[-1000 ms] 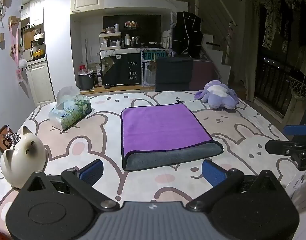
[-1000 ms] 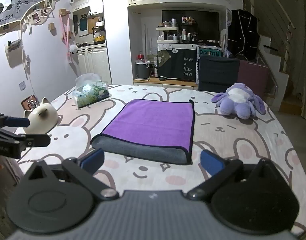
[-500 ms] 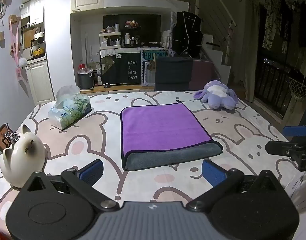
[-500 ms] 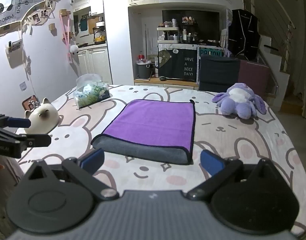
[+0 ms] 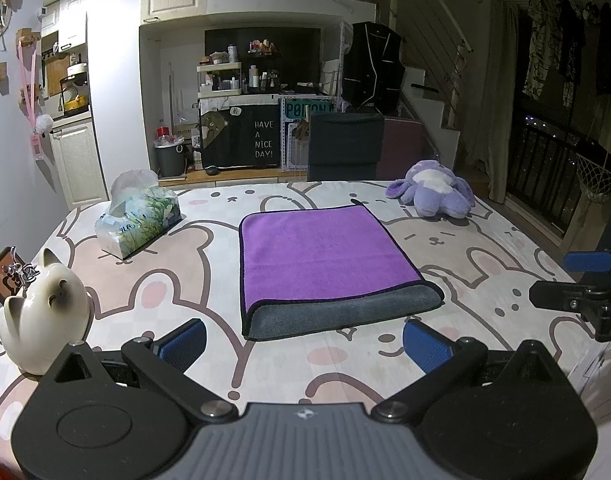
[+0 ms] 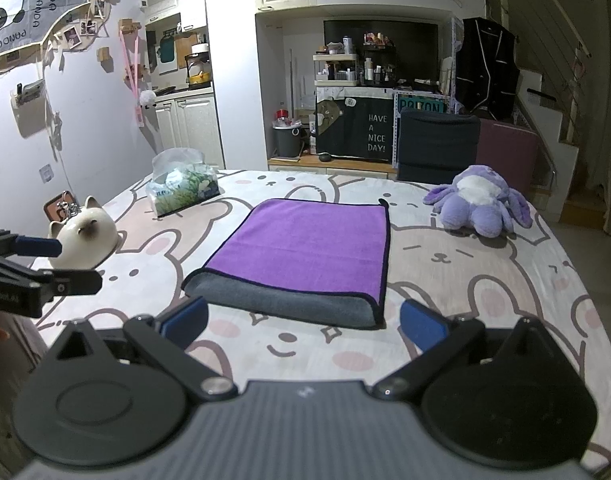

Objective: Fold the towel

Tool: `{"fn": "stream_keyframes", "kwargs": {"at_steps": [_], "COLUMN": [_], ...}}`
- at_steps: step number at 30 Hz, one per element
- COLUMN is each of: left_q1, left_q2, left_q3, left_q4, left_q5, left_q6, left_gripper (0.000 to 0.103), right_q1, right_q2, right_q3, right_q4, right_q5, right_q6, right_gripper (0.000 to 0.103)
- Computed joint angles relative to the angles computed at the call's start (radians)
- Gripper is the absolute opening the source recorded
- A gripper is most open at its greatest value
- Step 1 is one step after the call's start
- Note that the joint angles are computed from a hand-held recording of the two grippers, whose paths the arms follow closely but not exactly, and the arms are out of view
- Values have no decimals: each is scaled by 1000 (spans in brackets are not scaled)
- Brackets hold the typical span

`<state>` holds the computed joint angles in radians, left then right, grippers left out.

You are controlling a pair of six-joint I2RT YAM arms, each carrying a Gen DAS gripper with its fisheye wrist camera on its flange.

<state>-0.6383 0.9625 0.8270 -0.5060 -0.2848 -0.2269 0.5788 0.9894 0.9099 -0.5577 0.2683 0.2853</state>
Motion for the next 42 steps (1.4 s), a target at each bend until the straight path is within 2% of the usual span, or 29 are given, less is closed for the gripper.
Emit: {"fn": "stream_keyframes", "kwargs": {"at_steps": [42], "left_q1": [2], "left_q2": [11], "left_q3": [-7], "left_q4": [17], "left_q5": [4], "left_q6": [-2], "left_gripper": [103], "right_q1": [-5], "right_q2": [-3], "right_q3": [-3], "right_q4": [0], "right_q5": [-3], "right_q6": [-2], "right_gripper": [103]}}
